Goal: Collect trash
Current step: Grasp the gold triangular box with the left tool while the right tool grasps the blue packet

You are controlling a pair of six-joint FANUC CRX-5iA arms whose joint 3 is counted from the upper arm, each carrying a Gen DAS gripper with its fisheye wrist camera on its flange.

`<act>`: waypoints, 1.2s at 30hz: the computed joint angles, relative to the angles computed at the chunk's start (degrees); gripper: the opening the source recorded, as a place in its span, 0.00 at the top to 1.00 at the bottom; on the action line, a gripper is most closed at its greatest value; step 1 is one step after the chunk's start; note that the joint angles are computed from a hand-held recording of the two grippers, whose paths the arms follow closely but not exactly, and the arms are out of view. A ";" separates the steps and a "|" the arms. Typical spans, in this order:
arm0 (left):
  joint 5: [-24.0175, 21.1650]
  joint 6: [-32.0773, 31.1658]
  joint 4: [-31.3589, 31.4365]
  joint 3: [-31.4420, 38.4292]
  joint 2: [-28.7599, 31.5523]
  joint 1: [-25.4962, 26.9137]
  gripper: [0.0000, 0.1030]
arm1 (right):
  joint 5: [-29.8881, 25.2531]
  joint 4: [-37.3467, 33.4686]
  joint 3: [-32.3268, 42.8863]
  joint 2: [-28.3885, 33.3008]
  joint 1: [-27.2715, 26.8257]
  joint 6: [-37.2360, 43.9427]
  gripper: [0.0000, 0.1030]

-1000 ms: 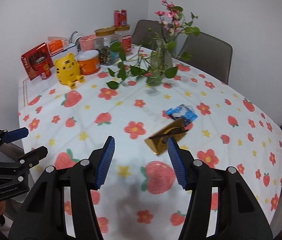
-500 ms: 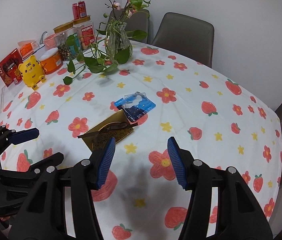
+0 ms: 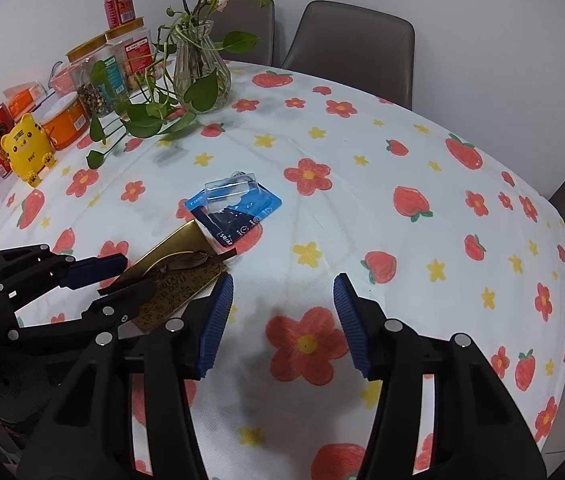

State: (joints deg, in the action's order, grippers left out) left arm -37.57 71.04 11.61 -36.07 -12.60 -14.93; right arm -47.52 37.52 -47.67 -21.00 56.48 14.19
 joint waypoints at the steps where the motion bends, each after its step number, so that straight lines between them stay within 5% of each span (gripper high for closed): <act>1: 0.19 -0.45 0.15 0.18 0.55 -0.04 0.77 | 0.47 -0.09 0.16 0.41 -0.59 0.26 0.50; 26: 3.37 1.17 -1.23 0.33 -0.35 7.74 0.89 | 10.24 -0.17 5.35 9.72 -5.68 4.71 0.51; 36: 6.09 -0.67 0.80 1.63 2.90 9.13 0.89 | 15.94 -0.57 9.63 17.88 -10.71 7.98 0.39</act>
State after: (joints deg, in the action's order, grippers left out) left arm -31.48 70.37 12.41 -34.44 -9.69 -5.80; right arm -31.58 36.95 -38.04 -3.12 45.77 22.17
